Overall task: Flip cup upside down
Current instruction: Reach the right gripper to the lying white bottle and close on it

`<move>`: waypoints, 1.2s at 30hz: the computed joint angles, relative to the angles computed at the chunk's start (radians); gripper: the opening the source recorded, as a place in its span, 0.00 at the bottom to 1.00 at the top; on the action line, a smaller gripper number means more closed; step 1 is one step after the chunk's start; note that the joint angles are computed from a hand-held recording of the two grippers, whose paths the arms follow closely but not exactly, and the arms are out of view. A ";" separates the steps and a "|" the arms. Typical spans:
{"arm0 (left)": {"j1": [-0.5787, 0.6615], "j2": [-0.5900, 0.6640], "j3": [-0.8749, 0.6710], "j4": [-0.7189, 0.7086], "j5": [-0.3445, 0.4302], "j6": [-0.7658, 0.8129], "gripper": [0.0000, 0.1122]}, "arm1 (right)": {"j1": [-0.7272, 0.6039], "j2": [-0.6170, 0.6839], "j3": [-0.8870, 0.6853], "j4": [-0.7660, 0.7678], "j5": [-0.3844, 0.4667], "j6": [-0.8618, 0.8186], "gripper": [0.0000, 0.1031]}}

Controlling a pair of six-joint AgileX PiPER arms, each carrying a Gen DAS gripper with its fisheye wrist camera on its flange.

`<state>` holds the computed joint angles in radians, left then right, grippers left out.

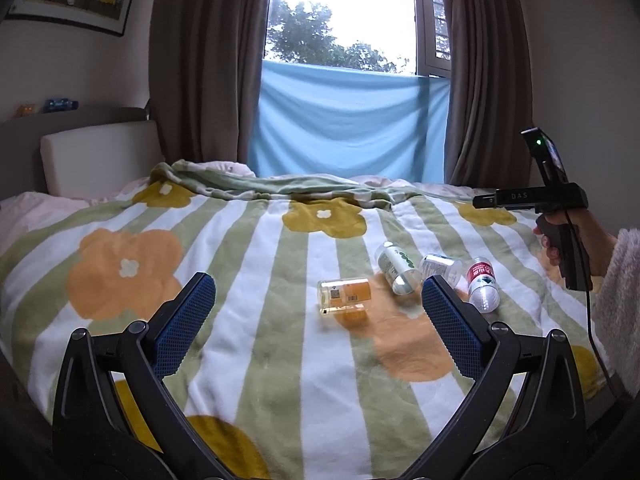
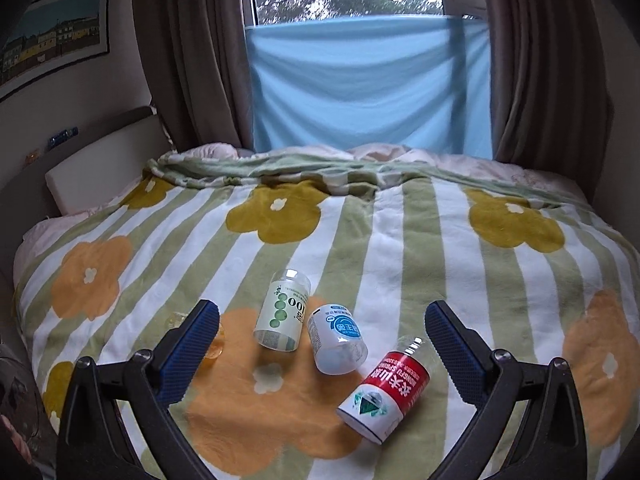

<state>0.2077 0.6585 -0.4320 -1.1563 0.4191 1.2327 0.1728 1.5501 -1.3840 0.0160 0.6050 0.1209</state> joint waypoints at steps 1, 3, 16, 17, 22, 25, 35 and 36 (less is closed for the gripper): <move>-0.038 0.015 0.002 0.022 -0.043 -0.022 0.91 | -0.027 0.064 -0.066 0.061 0.049 -0.071 1.00; -0.085 0.048 0.004 0.047 -0.102 -0.046 0.91 | -0.056 0.196 -0.212 0.094 0.172 -0.127 1.00; -0.137 0.212 -0.001 -0.006 -0.190 0.004 0.91 | -0.048 0.618 -0.670 0.052 0.480 -0.146 0.93; -0.130 0.220 -0.001 -0.037 -0.186 0.036 0.91 | -0.049 0.645 -0.706 0.055 0.503 -0.152 0.93; -0.102 0.259 -0.007 -0.134 -0.167 0.144 0.91 | -0.052 0.731 -0.791 0.085 0.570 -0.145 0.82; -0.095 0.280 -0.009 -0.155 -0.158 0.168 0.91 | -0.055 0.760 -0.797 0.104 0.582 -0.139 0.70; -0.036 0.316 -0.004 -0.221 -0.085 0.248 0.91 | -0.048 0.663 -0.624 0.110 0.460 -0.133 0.57; -0.026 0.313 -0.004 -0.217 -0.072 0.247 0.91 | -0.046 0.636 -0.592 0.110 0.440 -0.131 0.57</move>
<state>0.1819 0.9711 -0.4364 -1.3735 0.3470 1.4797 0.1267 2.1866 -1.9758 0.1262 1.0450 -0.0105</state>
